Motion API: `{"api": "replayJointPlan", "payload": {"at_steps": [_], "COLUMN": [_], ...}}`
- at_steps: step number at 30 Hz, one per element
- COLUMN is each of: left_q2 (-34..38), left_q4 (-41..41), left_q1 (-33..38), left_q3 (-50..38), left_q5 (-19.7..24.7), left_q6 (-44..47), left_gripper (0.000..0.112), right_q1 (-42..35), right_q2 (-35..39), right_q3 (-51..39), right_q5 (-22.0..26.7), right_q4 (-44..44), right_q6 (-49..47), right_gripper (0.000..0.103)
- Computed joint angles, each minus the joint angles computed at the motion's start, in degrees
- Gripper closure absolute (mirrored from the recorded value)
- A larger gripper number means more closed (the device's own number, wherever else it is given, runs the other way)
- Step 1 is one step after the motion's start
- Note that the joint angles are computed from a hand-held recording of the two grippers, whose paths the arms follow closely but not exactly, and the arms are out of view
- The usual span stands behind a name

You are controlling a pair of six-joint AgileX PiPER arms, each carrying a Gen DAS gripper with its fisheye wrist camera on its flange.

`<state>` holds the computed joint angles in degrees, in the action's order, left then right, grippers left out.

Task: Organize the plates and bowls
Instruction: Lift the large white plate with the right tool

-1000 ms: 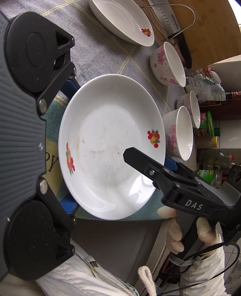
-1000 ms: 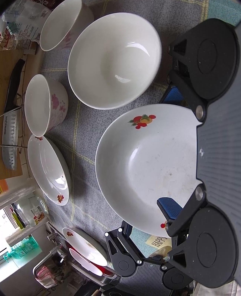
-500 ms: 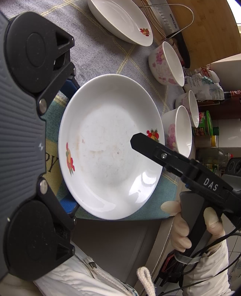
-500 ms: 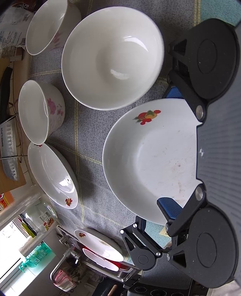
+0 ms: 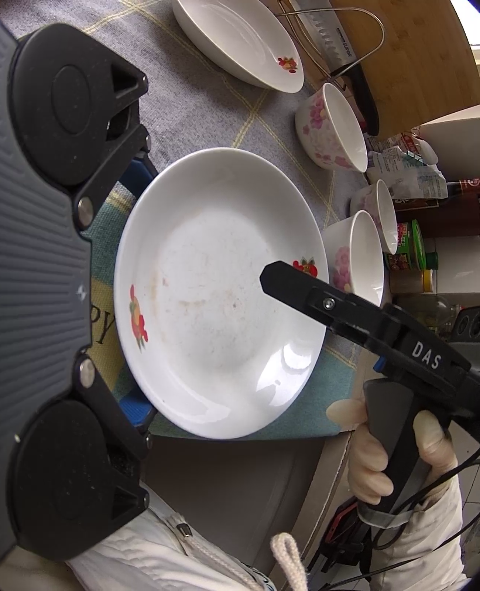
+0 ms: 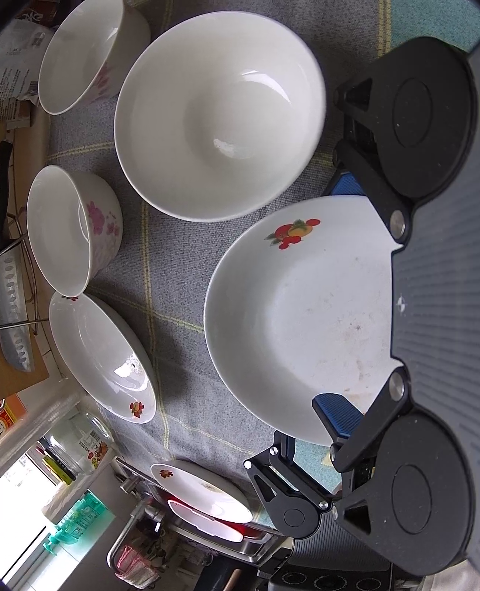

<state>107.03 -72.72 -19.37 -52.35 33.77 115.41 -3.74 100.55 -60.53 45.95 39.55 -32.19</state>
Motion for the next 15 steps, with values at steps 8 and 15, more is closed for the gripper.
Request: {"api": "replayJointPlan", "payload": {"at_steps": [8,15], "left_q2": [-1.41,-3.81], "left_q4": [2.00,3.75], "left_q1": [1.18,3.56], "left_q3": [0.62,1.85], "left_q5": [0.22,1.30], "left_q6": [-1.63,-2.98], "left_gripper": [0.010,0.010], "right_q1": [1.14,2.94], "right_q2": [0.46,0.20], "right_q3": [-1.34,-2.75], "right_q5": [0.92,1.51], "right_q4": [-0.35,-0.27], "right_q6": [1.23,2.50], "right_gripper": [0.000,0.000]}}
